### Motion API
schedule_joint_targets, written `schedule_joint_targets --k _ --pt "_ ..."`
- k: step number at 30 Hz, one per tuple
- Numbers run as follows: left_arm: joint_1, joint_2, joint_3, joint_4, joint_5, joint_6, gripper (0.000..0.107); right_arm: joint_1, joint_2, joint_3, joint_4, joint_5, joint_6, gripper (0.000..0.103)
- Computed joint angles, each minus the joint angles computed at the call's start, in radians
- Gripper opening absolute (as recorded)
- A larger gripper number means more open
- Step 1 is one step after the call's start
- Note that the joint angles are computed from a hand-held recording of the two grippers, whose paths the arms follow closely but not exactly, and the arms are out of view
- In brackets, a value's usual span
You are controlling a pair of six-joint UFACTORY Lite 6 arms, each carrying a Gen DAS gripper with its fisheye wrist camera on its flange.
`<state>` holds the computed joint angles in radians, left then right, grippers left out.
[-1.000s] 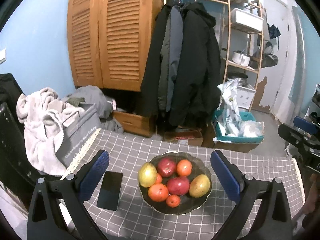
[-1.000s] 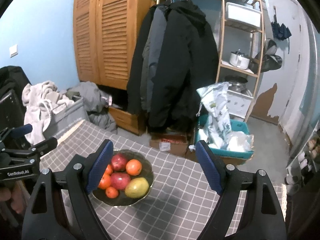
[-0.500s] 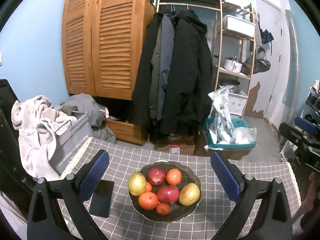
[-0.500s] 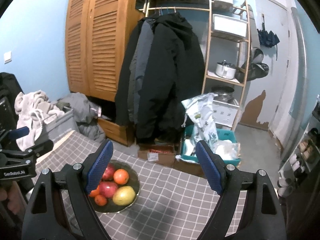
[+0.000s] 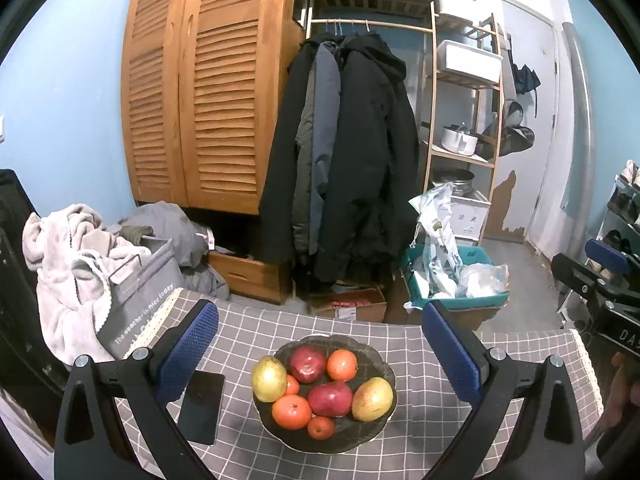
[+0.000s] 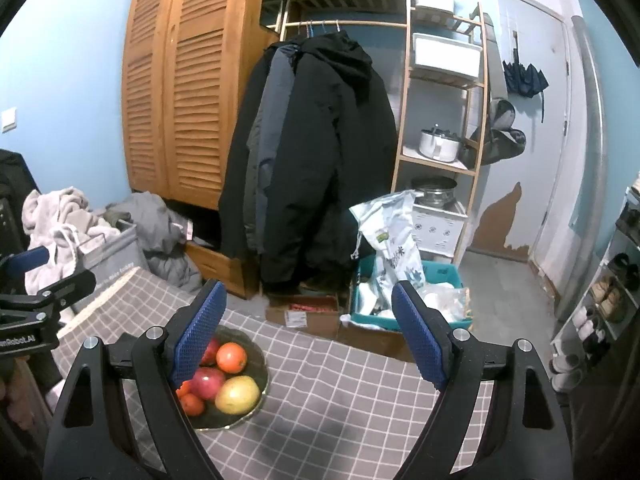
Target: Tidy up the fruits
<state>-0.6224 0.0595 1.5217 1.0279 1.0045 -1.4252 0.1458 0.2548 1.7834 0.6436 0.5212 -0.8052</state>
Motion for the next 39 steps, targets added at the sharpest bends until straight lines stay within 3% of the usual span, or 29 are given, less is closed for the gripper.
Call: schedule_joint_targets --k 39 --pt "-0.005 -0.001 0.002 0.005 0.008 -0.010 0.102 0.001 -0.020 -0.027 0.009 -0.013 -0.025 0.083"
